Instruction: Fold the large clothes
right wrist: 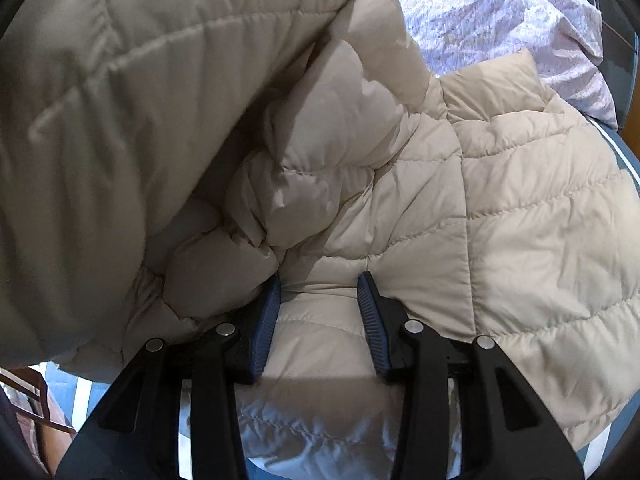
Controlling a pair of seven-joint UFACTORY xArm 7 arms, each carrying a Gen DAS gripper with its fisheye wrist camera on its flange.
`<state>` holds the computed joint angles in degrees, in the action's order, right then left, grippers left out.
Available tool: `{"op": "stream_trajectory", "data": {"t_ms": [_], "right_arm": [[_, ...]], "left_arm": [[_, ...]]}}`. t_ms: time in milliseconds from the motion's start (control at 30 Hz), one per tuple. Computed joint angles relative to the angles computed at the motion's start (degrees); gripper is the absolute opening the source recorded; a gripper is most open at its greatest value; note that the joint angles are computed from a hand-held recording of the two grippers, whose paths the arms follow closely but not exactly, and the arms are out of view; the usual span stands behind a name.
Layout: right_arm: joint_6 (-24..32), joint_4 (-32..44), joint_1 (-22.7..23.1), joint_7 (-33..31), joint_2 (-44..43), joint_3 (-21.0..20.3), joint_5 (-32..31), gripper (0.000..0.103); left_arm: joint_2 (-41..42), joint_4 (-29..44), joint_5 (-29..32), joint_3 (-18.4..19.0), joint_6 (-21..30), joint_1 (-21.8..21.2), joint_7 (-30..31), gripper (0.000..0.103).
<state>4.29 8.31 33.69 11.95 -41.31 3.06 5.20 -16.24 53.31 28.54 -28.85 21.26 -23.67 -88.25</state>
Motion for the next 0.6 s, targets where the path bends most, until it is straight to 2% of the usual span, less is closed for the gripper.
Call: {"op": "stream_trajectory", "data": {"t_ms": [167, 300, 367, 600], "right_arm": [[1.3, -1.7, 0.4, -2.4, -3.9, -2.6, 0.0, 0.042], [4.3, -3.4, -0.9, -2.8, -9.1, -1.3, -0.2, 0.042], [7.2, -4.7, -1.3, -2.3, -13.8, -0.2, -0.3, 0.042], [21.9, -8.2, -6.8, -7.5, -31.8, -3.1, -0.9, 0.042]], "left_arm": [[2.0, 1.1, 1.0, -0.3, -0.1, -0.2, -0.7, 0.019], [3.7, 2.1, 2.2, 0.4, 0.2, -1.0, -1.5, 0.019], [4.1, 2.2, 2.5, 0.9, 0.3, -1.6, -1.9, 0.020], [6.1, 4.1, 5.2, 1.6, 2.4, -3.4, -4.3, 0.020]]}}
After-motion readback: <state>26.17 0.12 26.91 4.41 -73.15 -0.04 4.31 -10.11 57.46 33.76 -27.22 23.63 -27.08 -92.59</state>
